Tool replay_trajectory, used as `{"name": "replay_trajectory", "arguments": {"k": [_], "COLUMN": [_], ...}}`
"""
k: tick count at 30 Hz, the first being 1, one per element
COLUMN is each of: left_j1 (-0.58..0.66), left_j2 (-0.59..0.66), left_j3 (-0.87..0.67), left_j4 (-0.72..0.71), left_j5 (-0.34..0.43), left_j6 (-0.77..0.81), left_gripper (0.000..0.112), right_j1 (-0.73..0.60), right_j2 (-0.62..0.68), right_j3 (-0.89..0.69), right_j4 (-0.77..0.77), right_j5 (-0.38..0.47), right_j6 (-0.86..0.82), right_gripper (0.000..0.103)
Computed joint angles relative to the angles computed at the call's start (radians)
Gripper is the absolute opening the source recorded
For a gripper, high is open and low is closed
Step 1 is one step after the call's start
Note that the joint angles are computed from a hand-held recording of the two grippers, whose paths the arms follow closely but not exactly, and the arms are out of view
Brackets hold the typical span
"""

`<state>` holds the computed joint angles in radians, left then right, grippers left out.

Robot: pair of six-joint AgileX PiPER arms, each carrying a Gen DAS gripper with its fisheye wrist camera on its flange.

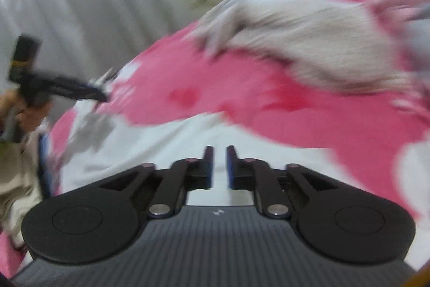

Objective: Fold clothes

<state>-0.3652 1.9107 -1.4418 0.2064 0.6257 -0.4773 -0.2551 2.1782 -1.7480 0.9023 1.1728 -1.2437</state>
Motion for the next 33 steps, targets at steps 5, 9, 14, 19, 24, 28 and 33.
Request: {"name": "replay_trajectory", "arguments": {"k": [5, 9, 14, 19, 24, 28, 33], "left_j1": [-0.024, -0.099, -0.071, -0.070, -0.072, -0.024, 0.064], "left_j2": [0.060, 0.081, -0.008, 0.084, 0.141, 0.096, -0.047], "left_j3": [-0.006, 0.004, 0.108, 0.062, 0.025, 0.007, 0.024], "left_j4": [-0.117, 0.114, 0.344, 0.419, 0.472, 0.403, 0.257], "left_j5": [-0.031, -0.012, -0.138, -0.121, -0.100, -0.064, 0.081], "left_j6": [0.302, 0.173, -0.167, -0.244, -0.285, -0.255, -0.207], "left_gripper": [0.058, 0.010, 0.009, 0.010, 0.023, 0.039, 0.038], "right_j1": [0.161, 0.190, 0.173, 0.192, 0.206, 0.283, 0.271], "right_j2": [0.017, 0.037, 0.009, 0.013, 0.021, 0.069, 0.011], "right_j3": [-0.026, -0.048, 0.038, 0.088, 0.132, 0.117, 0.191], "right_j4": [-0.052, -0.057, 0.018, 0.057, 0.187, 0.052, 0.135], "right_j5": [-0.097, -0.145, -0.218, -0.315, -0.259, -0.426, -0.574], "right_j6": [0.155, 0.204, 0.063, 0.004, -0.258, -0.204, -0.207], "right_gripper": [0.026, 0.026, 0.026, 0.024, 0.024, 0.011, 0.012]}}
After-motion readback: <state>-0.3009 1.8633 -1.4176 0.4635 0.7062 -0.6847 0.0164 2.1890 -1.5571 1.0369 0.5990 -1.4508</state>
